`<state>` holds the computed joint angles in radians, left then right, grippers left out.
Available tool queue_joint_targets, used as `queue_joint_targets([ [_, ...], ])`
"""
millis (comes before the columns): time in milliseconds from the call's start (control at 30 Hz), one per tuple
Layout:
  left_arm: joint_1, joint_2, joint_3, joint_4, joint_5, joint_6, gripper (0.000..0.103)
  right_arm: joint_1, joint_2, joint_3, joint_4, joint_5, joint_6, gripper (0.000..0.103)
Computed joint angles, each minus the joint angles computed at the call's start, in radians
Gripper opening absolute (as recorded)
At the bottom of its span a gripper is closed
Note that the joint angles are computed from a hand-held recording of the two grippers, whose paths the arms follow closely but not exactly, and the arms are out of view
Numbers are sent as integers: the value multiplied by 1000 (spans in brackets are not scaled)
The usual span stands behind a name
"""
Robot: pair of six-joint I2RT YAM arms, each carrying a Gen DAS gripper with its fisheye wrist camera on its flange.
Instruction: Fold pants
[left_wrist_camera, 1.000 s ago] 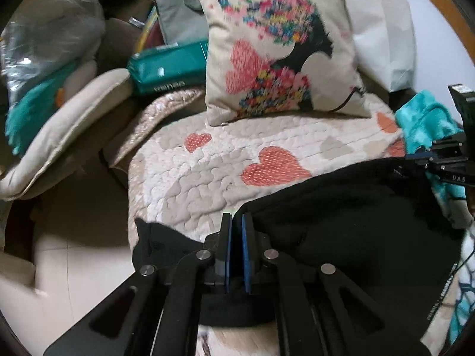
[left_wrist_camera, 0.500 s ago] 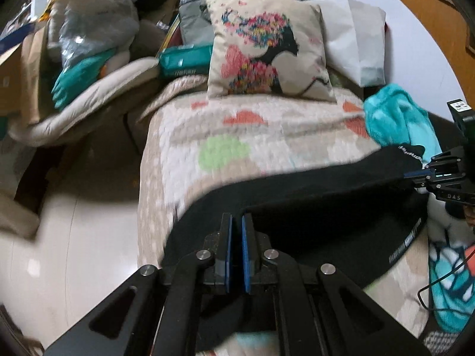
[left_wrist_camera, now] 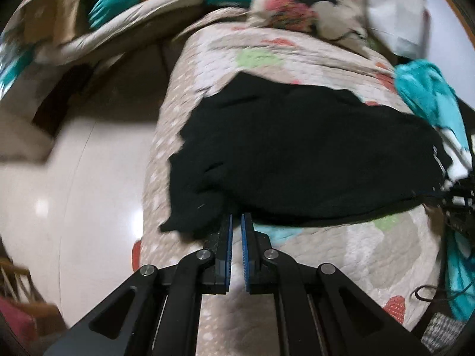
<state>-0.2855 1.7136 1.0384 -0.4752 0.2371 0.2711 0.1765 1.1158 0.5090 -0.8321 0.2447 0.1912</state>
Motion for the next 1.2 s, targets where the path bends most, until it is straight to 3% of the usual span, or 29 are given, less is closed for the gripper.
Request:
queue_joint_targets([
  [133,118,31,71,-66,106,-98,6,-67,-72,15,-50,-11,-6,8],
  [200,153,58,115,-86,133,-159,7,-100,-113,40,-75,-25,-25,20],
  [267,171,102,171,-105,145,-227,11,-133,-156,67,-81,-46,-36,49],
  [300,172,118,189,-111,144,-251,13,-135,-155,81,-77,-50,-33,50],
  [500,171,130,132,8,166,-391,15,-2,-14,237,67,-123,38,50],
  [667,259,154,126,69,131,-485,15,168,311,471,239,-174,12,50],
  [800,326,163,160,83,128,-544,16,260,577,687,303,-196,-17,49],
  [900,355,162,178,94,162,-568,27,298,778,853,305,-201,-42,49],
  [1000,357,159,187,91,187,-579,28,343,972,1020,224,-147,-60,49],
  [1033,357,162,192,86,198,-579,28,356,1027,1061,186,-106,-78,48],
  [1067,358,168,199,79,213,-583,28,354,1043,1059,177,-78,-99,30],
  [1100,364,169,198,78,225,-585,28,356,1043,1048,184,-60,-106,27],
  [1133,368,173,201,75,241,-594,28,343,1015,1020,208,-91,-90,20],
  [1200,375,177,203,75,259,-609,28,301,928,945,269,-179,-40,17],
])
